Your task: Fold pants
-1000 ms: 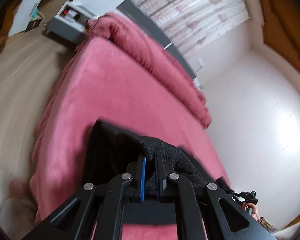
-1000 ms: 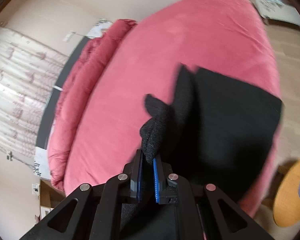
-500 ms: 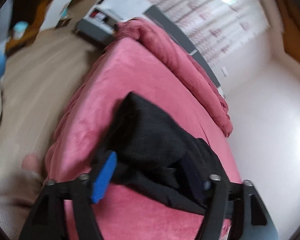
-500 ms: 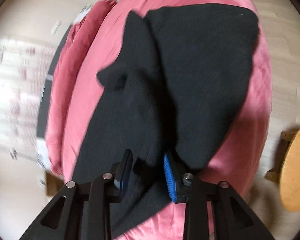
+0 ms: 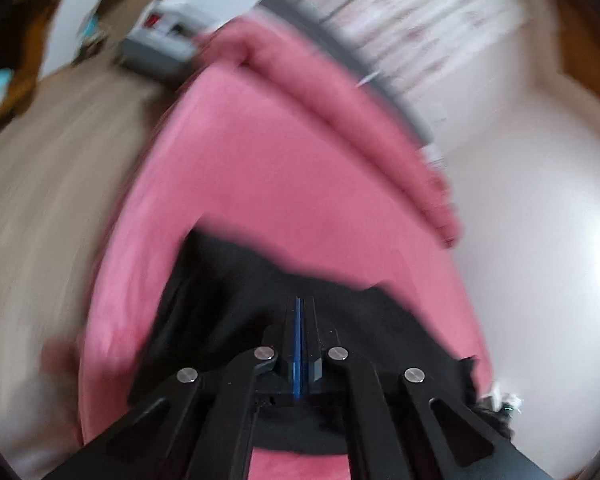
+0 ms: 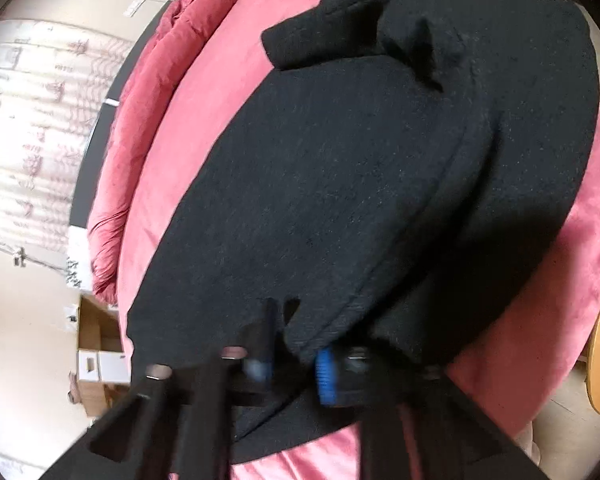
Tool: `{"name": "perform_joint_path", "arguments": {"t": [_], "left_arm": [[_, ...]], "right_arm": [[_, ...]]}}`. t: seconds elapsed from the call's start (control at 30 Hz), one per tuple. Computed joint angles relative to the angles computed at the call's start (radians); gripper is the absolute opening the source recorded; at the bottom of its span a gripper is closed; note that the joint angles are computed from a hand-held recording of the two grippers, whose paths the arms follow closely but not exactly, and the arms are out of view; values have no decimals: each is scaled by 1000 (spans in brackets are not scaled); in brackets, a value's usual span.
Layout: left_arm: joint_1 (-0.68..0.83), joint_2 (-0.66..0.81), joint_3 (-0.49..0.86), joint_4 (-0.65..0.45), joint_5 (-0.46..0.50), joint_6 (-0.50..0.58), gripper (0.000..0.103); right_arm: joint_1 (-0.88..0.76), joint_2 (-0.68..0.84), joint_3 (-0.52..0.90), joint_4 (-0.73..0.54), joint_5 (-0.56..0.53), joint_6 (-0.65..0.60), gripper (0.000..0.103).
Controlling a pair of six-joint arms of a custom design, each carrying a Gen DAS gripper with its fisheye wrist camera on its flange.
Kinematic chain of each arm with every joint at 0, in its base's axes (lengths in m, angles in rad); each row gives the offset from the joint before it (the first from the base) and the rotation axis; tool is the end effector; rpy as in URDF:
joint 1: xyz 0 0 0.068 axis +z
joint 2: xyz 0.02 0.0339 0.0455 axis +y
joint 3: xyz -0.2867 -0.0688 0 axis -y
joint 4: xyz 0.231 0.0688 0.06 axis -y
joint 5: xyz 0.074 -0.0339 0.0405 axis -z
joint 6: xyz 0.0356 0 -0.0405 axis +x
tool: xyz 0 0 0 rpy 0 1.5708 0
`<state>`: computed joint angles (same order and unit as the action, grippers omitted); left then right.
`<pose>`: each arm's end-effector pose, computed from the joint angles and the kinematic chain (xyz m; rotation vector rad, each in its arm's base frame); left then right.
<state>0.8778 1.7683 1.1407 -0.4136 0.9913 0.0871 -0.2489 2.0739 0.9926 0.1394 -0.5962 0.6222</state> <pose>0.2438 0.2469 0.2269 -0.5324 2.0870 -0.7526 0.3739 -0.0744 0.1053 0.8248 2.3621 0.9019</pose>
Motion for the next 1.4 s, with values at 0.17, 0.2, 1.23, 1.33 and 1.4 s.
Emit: {"name": "perform_joint_path", "arguments": {"t": [0.17,0.2,1.23,1.33,1.4], "left_arm": [[98,-48,48,-70,108,74,0],[100,-44,44,-86,71,110,2],[179,63,-200,-53,-169,402,0],[148,-58,-253,-3,-84,341,0],[90,-175,-302,85,-75,272,12]], "right_arm": [[8,-3,-107,172,24,112,10],[-1,-2,-136,202,20,117,10],[-30,245,-471,1155,-57,499,19],[-27,242,-480,1158,-47,494,19],[-17,222,-479,1132,-29,482,19]]}}
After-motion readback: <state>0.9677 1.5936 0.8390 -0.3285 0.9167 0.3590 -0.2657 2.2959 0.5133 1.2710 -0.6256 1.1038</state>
